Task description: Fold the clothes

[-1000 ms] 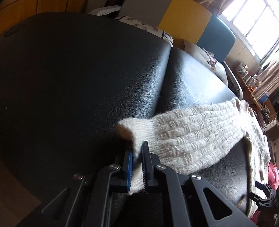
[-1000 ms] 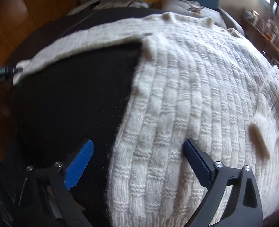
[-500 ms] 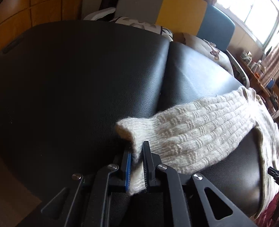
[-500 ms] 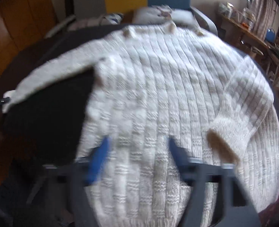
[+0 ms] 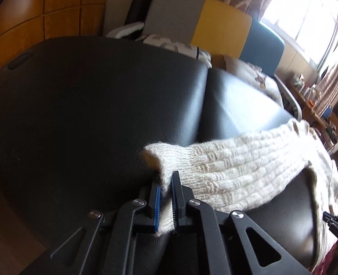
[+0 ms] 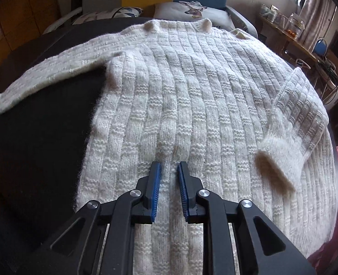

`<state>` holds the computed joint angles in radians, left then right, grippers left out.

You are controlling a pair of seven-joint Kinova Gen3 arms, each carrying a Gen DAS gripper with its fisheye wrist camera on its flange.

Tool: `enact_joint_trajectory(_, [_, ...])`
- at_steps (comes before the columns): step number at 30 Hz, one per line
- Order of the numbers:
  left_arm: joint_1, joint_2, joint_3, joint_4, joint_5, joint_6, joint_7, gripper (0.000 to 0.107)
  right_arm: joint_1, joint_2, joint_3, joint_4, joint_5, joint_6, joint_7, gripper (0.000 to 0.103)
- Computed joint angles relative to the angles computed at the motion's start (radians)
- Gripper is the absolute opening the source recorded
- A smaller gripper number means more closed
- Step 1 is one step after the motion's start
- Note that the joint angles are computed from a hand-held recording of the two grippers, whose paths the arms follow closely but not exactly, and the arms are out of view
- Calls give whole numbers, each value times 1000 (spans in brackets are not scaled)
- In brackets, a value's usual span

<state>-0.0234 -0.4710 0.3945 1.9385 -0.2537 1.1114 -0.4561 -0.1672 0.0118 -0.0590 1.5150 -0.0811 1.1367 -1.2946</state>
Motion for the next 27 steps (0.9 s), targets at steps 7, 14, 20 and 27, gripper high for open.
enact_joint_trajectory(7, [-30, -10, -44, -7, -29, -37, -37, 7, -1, 29, -3, -34, -52, 30, 38, 17])
enact_joint_trajectory(14, [-74, 33, -112, -66, -82, -46, -126, 7, 36, 76, 10, -86, -146, 81, 103, 17])
enact_joint_trajectory(20, [-94, 80, -119, -130, -132, -14, -179, 7, 63, 89, 14, -89, -188, 79, 146, 17])
enact_joint_trajectory(27, [-88, 114, -47, -199, -288, 18, -128, 7, 118, 115, 28, -125, -285, 155, 153, 17])
